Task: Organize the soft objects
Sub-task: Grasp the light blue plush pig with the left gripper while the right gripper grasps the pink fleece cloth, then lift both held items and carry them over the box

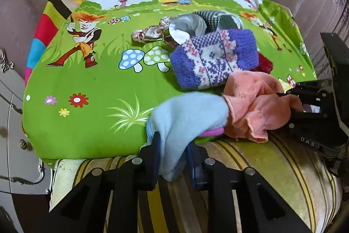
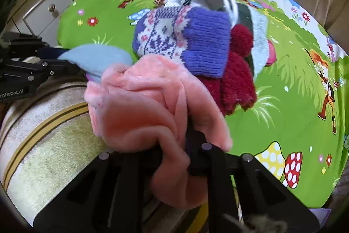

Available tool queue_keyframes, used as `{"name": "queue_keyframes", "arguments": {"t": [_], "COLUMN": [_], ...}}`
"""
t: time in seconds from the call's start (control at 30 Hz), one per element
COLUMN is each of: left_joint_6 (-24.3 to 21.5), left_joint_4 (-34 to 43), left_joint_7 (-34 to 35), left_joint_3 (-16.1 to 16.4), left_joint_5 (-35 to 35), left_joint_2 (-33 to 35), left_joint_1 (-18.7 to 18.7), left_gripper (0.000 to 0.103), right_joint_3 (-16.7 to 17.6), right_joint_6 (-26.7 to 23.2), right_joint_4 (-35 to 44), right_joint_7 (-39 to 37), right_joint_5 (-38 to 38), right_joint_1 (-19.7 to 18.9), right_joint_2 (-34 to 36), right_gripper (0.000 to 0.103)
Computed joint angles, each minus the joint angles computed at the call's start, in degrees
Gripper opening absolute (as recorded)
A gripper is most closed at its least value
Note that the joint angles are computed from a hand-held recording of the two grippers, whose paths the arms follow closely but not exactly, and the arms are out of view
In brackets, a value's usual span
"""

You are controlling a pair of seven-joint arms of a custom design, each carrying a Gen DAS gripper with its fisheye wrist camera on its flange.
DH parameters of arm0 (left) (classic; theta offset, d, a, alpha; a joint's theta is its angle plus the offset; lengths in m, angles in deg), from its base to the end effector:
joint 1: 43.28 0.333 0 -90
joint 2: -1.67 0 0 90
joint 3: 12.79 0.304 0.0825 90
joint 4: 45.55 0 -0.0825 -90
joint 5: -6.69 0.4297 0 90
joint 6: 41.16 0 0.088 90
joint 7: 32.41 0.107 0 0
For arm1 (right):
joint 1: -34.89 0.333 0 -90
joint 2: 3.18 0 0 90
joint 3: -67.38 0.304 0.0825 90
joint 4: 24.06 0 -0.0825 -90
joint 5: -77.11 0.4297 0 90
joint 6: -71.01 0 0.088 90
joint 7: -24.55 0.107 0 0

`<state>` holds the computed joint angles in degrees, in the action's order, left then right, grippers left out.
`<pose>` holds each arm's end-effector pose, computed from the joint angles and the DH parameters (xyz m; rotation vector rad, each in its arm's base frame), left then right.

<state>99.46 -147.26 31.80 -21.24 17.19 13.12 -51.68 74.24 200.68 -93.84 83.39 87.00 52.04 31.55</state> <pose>0.6677 -0.1960 0.4685 -2.0207 1.9166 -0.5577 0.7412 0.3076 0.4517 -2.5015 0.9488 -0.2553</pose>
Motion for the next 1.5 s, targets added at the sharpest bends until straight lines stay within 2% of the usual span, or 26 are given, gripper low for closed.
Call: {"name": "queue_keyframes", "arguments": {"t": [0.33,0.7,1.0,1.5], "left_joint_6": [5.3,8.1,8.1,7.4], "left_joint_4": [-5.1,-6.7,-4.8,3.6], "left_joint_7": [-4.9,-8.8,-8.9,-4.0], "left_joint_3": [-0.2,-1.0,-1.8,-3.2], "left_joint_5": [0.3,2.4,3.3,1.9], "left_joint_2": [-4.3,-6.7,-6.0,-0.1], "left_joint_1": [-0.1,-0.7,-2.0,-6.0], "left_gripper": [0.020,0.019,0.019,0.019], "right_joint_3": [0.5,0.2,-1.3,-5.3], "right_joint_6": [5.9,11.5,14.4,20.0], "right_joint_4": [-9.5,-20.1,-27.8,-37.4], "right_joint_7": [1.5,2.7,3.8,9.5], "right_joint_5": [4.0,8.8,12.4,10.4], "right_joint_1": [-1.9,-4.1,-6.1,-8.8], "right_joint_2": [-7.3,-15.7,-21.8,-29.4], "right_gripper": [0.016,0.016,0.016,0.016]}}
